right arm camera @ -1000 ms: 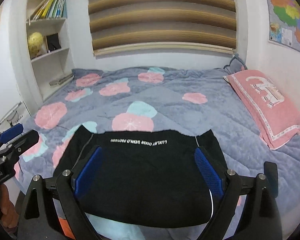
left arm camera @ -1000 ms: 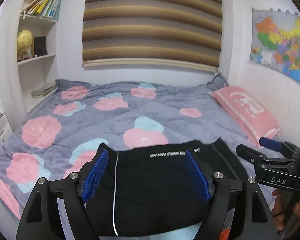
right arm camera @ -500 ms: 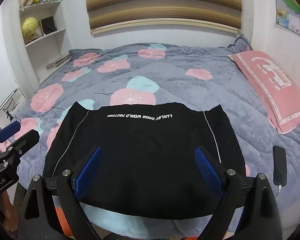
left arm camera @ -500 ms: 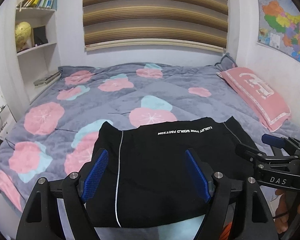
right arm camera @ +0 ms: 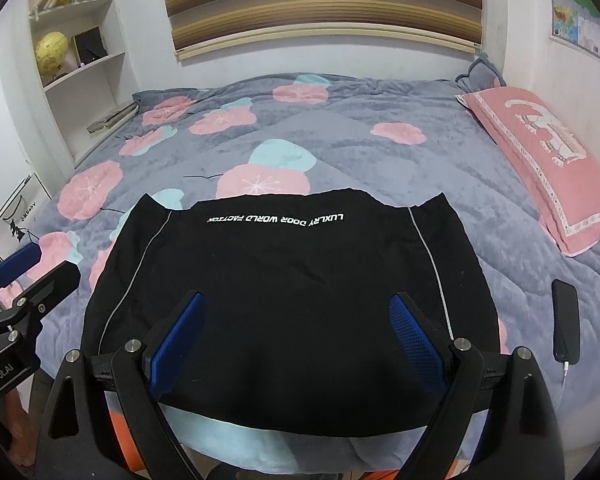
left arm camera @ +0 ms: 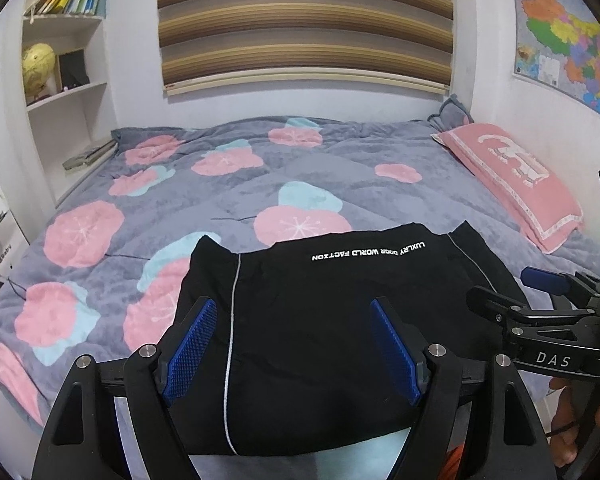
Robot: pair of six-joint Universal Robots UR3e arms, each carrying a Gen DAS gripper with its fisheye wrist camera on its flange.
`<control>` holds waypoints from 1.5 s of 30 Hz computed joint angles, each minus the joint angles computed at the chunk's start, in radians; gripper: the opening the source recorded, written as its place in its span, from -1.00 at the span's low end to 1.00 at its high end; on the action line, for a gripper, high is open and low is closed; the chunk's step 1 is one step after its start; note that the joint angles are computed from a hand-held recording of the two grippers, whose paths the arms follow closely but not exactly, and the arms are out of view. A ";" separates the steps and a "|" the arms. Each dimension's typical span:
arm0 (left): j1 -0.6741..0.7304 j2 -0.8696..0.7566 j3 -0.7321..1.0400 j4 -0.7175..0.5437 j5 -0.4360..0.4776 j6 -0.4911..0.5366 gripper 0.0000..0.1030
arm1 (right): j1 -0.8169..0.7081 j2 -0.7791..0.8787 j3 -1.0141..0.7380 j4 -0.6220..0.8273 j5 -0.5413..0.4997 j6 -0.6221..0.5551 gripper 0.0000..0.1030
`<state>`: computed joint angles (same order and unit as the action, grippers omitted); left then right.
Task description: Fold large clothes
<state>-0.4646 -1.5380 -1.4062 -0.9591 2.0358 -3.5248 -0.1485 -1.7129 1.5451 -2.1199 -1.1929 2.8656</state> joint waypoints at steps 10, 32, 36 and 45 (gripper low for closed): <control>0.013 -0.005 -0.006 0.000 -0.019 0.003 0.55 | 0.017 0.014 -0.004 0.000 -0.013 0.003 0.83; 0.020 -0.019 -0.002 -0.006 -0.031 0.008 0.55 | 0.022 0.018 0.008 -0.001 -0.018 -0.003 0.83; 0.026 -0.013 -0.008 -0.005 -0.040 0.008 0.55 | 0.022 0.021 0.005 0.000 -0.018 -0.003 0.83; 0.025 -0.009 -0.015 -0.008 -0.026 0.008 0.55 | 0.003 0.017 0.015 0.015 -0.003 -0.034 0.83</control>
<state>-0.4399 -1.5473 -1.4207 -0.9670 2.0094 -3.5164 -0.1451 -1.6963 1.5599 -2.1051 -1.1957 2.8320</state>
